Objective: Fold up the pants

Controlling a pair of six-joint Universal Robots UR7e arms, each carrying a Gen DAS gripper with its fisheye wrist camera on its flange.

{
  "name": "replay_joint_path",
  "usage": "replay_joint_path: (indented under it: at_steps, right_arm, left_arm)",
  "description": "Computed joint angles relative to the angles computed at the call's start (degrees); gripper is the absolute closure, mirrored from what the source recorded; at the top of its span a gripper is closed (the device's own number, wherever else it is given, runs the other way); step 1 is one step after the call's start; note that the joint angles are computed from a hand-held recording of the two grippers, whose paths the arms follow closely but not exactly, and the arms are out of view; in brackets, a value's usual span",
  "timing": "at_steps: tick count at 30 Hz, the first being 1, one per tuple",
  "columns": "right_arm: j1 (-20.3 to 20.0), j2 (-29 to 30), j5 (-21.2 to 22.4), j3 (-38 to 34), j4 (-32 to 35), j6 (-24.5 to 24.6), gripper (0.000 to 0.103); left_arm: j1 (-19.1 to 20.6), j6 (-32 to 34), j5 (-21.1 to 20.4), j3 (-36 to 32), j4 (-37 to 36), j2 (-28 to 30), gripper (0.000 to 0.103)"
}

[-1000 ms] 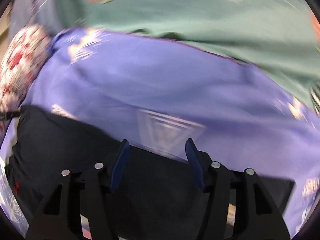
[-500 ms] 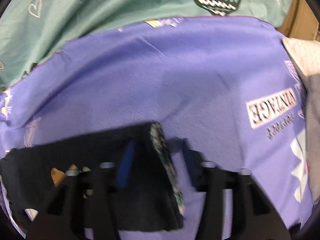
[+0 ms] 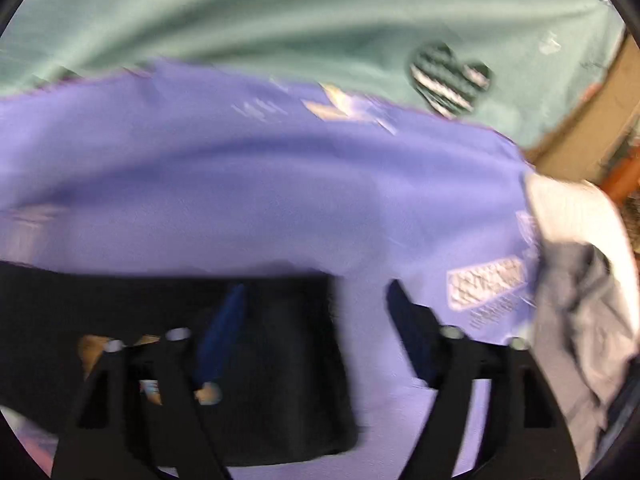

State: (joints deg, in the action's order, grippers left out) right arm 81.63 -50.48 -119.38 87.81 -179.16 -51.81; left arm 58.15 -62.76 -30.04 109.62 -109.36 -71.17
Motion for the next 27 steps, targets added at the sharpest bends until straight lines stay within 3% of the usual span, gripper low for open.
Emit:
replay_joint_path:
  at_steps: [6,10,13,14,15,16,18,21,27]
  right_arm:
    - [3.5,-2.0,6.8,4.1,8.0,-1.3,0.014]
    - [5.2,-3.3,12.0,4.8,20.5,-0.1,0.014]
    - [6.6,-3.7,13.3,6.1,25.4,-0.4,0.014]
    - [7.3,-3.4,13.3,6.5,26.7,-1.0,0.014]
    - [7.7,-2.9,13.1,6.3,27.4,-1.7,0.014]
    - [8.1,-2.2,12.7,5.8,28.1,-2.3,0.014]
    - [9.1,-0.7,11.6,5.3,28.8,-4.1,0.014]
    - [10.4,2.0,9.7,4.1,28.2,-6.9,0.016]
    - [11.5,5.6,5.5,0.4,32.3,-11.7,0.031]
  left_arm:
    - [1.4,12.2,-1.4,-0.9,-5.5,1.6,0.013]
    - [3.0,20.5,-6.0,-1.7,-11.2,2.8,0.013]
    - [4.1,24.4,-9.8,-1.8,-15.9,3.3,0.013]
    - [4.3,25.6,-10.4,-2.4,-16.1,3.8,0.023]
    - [4.9,27.9,-12.3,-3.5,-15.0,4.6,0.054]
    - [5.9,29.9,-15.4,-5.1,-13.8,5.4,0.068]
    - [6.4,30.6,-16.6,-6.3,-13.8,6.4,0.08]
    - [6.2,32.1,-16.5,-6.9,-14.1,6.6,0.087]
    - [5.1,34.1,-17.3,-2.7,-19.7,2.9,0.091]
